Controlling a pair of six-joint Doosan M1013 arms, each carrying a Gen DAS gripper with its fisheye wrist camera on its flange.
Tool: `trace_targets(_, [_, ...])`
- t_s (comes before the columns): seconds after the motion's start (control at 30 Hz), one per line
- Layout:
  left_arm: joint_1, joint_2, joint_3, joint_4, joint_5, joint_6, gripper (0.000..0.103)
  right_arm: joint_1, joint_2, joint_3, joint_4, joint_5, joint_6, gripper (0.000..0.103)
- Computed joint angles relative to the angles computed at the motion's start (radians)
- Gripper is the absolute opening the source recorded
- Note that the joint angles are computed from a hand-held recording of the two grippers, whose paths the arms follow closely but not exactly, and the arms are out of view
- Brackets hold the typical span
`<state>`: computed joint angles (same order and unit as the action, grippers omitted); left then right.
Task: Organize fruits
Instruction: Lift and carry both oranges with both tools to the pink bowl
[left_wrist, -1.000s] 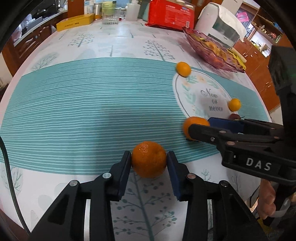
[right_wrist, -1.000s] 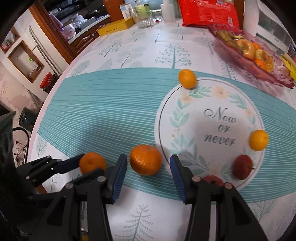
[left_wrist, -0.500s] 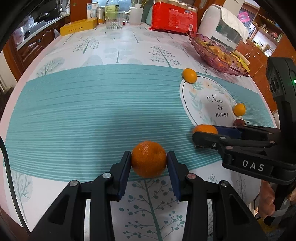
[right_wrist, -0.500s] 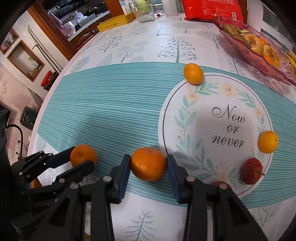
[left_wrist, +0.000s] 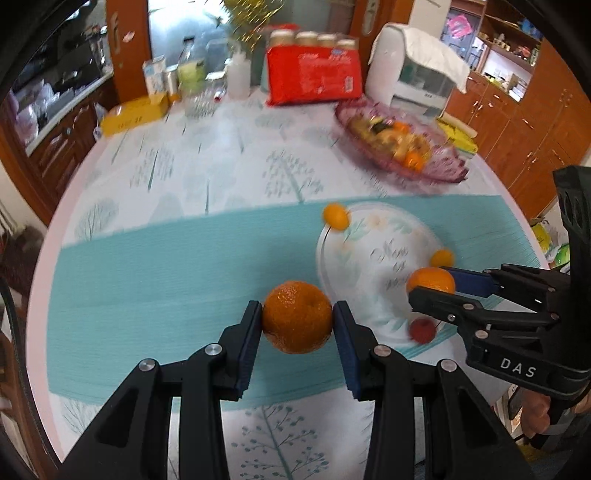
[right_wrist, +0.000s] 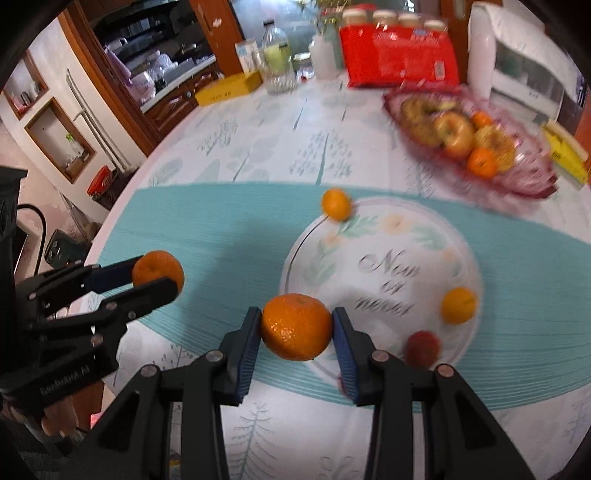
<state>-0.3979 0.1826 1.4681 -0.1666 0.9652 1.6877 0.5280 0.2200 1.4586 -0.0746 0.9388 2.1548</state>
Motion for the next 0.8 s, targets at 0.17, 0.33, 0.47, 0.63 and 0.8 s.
trace_targets(0.17, [-0.029, 0.027, -0.109, 0.011, 0.019, 0.008, 0.038, -0.029, -0.048, -0.009, -0.057, -0.005, -0.003, 0.039])
trace_targets(0.33, [-0.054, 0.069, -0.234, 0.023, 0.016, -0.002, 0.038, -0.074, -0.082, -0.056, -0.146, 0.023, -0.021, 0.039])
trace_targets(0.47, [-0.078, 0.117, -0.350, 0.045, 0.016, -0.011, 0.038, -0.112, -0.091, -0.117, -0.256, 0.058, -0.036, 0.039])
trace_targets(0.63, [-0.112, 0.186, -0.493, 0.080, 0.019, -0.046, 0.038, -0.174, -0.093, -0.179, -0.358, 0.054, -0.047, 0.039])
trace_targets(0.8, [-0.150, 0.276, -0.629, 0.125, 0.041, -0.093, 0.038, -0.246, -0.071, -0.206, -0.337, 0.024, -0.079, 0.039])
